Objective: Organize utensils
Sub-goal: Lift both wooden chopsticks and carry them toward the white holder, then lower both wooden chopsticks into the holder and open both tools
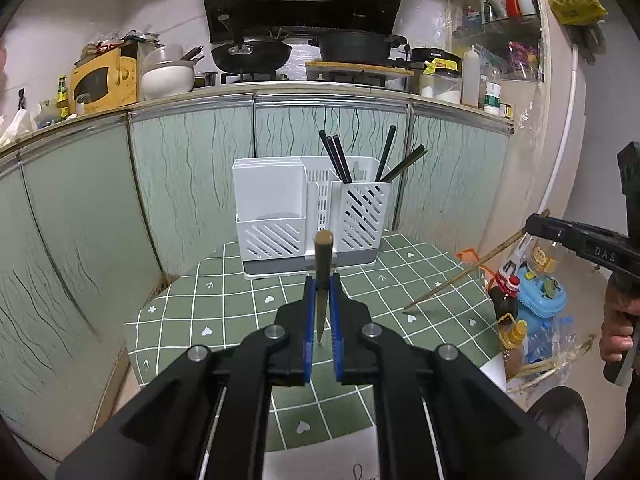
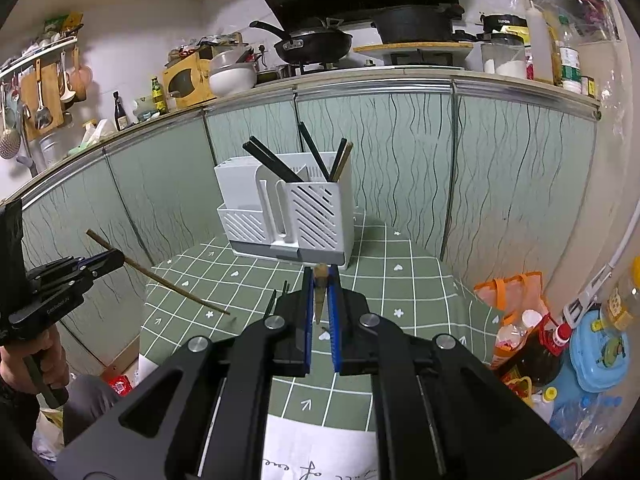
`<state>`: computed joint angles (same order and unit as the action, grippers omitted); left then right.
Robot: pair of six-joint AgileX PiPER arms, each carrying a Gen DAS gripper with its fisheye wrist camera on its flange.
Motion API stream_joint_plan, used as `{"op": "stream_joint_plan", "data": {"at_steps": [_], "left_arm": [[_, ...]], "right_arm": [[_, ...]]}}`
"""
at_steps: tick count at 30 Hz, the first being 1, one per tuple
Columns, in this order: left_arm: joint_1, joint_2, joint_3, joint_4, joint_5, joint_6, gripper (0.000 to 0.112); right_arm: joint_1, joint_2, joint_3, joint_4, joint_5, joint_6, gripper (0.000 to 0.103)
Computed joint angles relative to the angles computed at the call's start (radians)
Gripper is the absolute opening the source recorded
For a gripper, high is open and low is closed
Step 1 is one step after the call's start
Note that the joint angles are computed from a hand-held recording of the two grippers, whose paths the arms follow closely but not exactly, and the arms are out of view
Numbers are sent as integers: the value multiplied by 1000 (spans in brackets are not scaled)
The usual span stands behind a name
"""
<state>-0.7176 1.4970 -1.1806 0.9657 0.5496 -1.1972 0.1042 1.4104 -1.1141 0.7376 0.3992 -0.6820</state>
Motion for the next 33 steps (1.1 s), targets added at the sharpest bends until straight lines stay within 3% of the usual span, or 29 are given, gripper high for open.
{"op": "stream_joint_plan", "data": {"at_steps": [11,17,23,33], "left_arm": [[28,48,-74,-39,5,47,6],[47,73,-176,-110,21,152,6],[49,125,-348,-192,69,285,6],[67,283,-735,-370,173,536,6]], "right_arm": [[7,15,-113,-118,45,106,7],[7,19,-186,-159,83,150,7],[6,49,-322,-229,151,223,7],[-1,189,-673,-343,303,355,7]]}}
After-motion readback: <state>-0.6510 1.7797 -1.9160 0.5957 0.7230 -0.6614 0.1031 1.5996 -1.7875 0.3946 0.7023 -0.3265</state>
